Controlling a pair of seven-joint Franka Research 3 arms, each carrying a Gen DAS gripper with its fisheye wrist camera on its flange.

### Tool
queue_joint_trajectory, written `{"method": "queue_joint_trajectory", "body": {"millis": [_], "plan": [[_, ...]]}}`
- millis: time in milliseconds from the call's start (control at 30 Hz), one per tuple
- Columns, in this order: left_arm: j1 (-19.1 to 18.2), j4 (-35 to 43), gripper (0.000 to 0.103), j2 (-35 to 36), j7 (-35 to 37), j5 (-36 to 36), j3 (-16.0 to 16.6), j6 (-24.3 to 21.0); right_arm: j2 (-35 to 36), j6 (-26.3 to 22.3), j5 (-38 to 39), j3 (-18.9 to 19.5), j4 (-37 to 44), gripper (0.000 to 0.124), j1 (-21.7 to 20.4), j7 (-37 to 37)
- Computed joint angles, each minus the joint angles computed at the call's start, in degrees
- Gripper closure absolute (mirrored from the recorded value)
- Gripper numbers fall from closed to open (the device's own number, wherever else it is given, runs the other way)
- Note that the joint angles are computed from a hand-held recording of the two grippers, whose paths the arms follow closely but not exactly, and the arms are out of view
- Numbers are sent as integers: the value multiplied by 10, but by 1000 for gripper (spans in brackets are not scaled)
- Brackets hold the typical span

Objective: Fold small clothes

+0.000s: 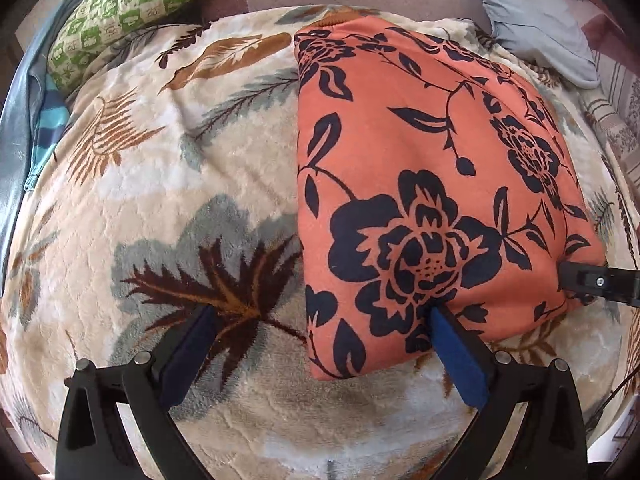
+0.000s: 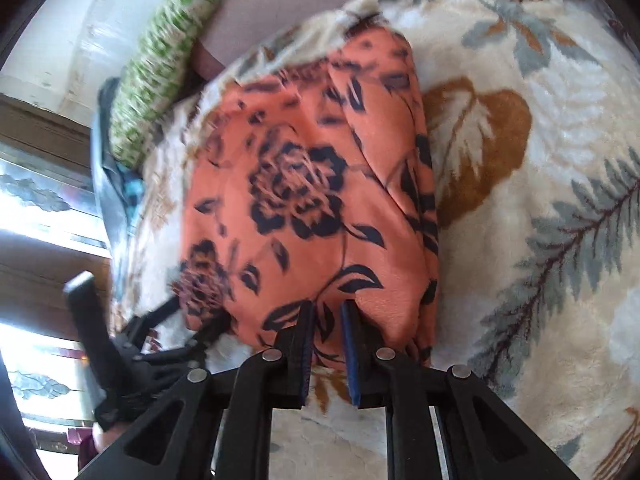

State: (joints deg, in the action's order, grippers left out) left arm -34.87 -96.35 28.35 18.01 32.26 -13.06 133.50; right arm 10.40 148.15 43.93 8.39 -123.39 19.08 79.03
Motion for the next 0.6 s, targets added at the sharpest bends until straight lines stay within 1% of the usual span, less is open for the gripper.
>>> {"method": "queue_joint_trajectory", "body": {"millis": [67,100,167,267,333,367,400,433,467,500,600], "plan": [[-2,2,0,-6,7,1,-2,-9,-2,6,5,1,0,109,0,-2],[-5,0,0,-13,8,9,-1,-10,-10,12,19,3,-3,109,-2,-15],[-11,-11,0,-32,-3,34,4,-6,-28,40,82,10,-14,108,-9,-71],[-6,-28,0,-58,-30,60,9,11,-41,76,207,10,-20,108,-17,-154],[3,-28,0,-63,-38,65,8,19,-40,99,255,4,-20,106,-17,-174],[8,-23,0,-61,-39,62,8,18,-37,107,261,0,-17,99,-16,-168],[13,-18,0,-58,-41,58,8,19,-33,110,271,-2,-15,84,-17,-164],[20,-14,0,-53,-39,52,8,24,-31,113,288,-3,-13,72,-19,-164],[27,-8,0,-47,-34,45,7,31,-28,119,319,-3,-11,53,-22,-174],[33,-2,0,-40,-29,39,8,36,-25,119,339,-4,-8,53,-25,-179],[33,23,0,-17,-29,36,15,39,-12,105,364,-8,1,53,-32,-185]]}}
